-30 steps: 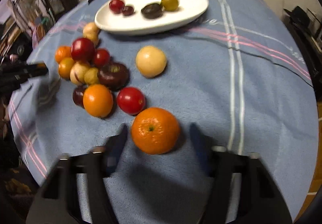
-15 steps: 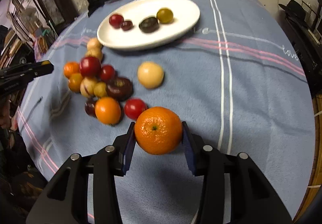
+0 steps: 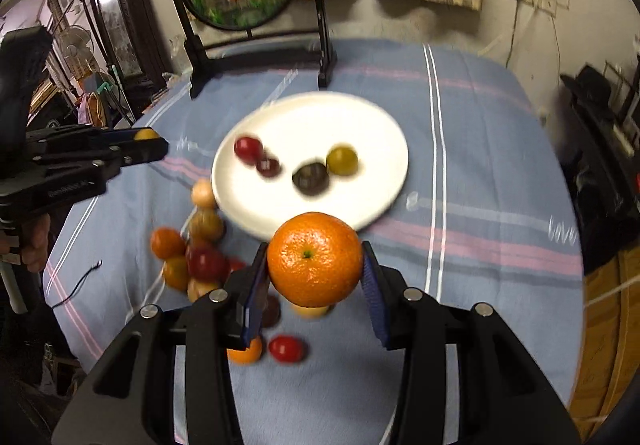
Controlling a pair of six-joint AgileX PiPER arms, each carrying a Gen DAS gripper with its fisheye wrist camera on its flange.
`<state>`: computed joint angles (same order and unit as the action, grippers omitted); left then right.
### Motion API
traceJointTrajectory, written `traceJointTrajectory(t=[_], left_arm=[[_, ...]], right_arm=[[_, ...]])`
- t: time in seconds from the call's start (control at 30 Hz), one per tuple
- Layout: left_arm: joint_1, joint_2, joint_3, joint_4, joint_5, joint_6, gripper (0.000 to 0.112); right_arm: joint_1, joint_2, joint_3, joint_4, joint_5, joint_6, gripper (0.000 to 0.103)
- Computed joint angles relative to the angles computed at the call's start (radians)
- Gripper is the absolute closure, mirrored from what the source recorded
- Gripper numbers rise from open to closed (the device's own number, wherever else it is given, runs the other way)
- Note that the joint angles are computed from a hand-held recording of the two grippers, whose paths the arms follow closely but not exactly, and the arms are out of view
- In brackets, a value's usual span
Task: Organize fruits
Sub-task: 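Place the yellow fruit and the orange on the plate, opening both tools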
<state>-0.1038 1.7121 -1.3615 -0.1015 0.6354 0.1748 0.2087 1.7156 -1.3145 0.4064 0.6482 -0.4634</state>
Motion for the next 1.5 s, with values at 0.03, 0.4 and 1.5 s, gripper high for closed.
traceJointTrajectory(t=[0.03,0.4,1.5], left_arm=[[-0.001,0.020,-0.034,0.011,0.007,-0.011,0.084],[0.011,0.203,-0.262,0.065,0.064,-0.051,0.084],[0.037,0.685,-0.913,0.086,0.346,-0.125,0.052]], right_arm=[[0.000,0.013,-0.038,-0.002,0.013,0.002,0.059],[0.038,0.205,-0.350,-0.096,0.086,0.058,0.059],[0.066,0.608,-0.829,-0.123,0.238,0.104,0.035]])
